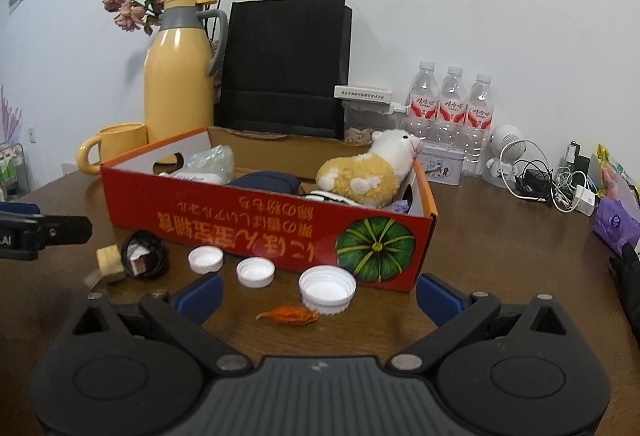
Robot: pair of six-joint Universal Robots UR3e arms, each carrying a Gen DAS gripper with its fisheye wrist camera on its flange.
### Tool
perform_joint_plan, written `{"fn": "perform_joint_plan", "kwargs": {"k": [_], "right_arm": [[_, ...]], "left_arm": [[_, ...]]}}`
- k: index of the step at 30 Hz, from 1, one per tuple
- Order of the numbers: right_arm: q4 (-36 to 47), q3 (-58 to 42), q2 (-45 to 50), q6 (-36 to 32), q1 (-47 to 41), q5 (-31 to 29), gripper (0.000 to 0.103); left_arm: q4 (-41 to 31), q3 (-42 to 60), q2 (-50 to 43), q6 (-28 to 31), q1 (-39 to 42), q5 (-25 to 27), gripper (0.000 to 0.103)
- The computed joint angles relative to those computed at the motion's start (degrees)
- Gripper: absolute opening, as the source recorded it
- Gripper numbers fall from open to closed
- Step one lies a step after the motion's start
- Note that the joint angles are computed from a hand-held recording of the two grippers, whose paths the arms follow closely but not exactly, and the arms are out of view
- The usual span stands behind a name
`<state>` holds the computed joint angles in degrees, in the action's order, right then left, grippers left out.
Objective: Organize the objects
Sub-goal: 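Withdraw both grippers from the box back over the table, then grasp the small orange item on the table with the right gripper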
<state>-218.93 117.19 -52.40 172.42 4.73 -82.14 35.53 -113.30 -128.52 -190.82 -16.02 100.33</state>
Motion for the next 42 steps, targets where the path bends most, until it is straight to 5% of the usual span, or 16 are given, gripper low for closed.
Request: {"fn": "perform_joint_plan", "kwargs": {"k": [9,16,26,28,35,42], "right_arm": [[5.83,-0.12,-1.81,-0.15,0.19,0.21,0.101],[18.75,-5.95,-1.88,2.28,-1.32,4.72,0.072],[23.18,-11.50,0.39,1.86,0.66,2.82,0.052],[22.83,-11.44,0.37,0.97,1.00,2.69,0.040],[22.31,-11.12,0.16,0.88,1.38,2.46,0.040],[11.24,-6.58,0.44,0.66,0.91,2.79,0.040]], "left_arm": [[-1.60,0.25,0.31,-0.20,0.19,-0.59,0.103],[-1.54,0.30,0.23,-0.19,0.23,-0.53,0.103],[-1.82,0.41,0.14,-0.37,0.15,-0.38,0.103],[-1.87,0.40,0.15,-0.36,0.17,-0.43,0.103],[-2.61,0.69,-0.01,-0.61,0.14,-0.18,0.103],[-3.21,0.96,-0.12,-0.68,0.01,0.12,0.103]]}}
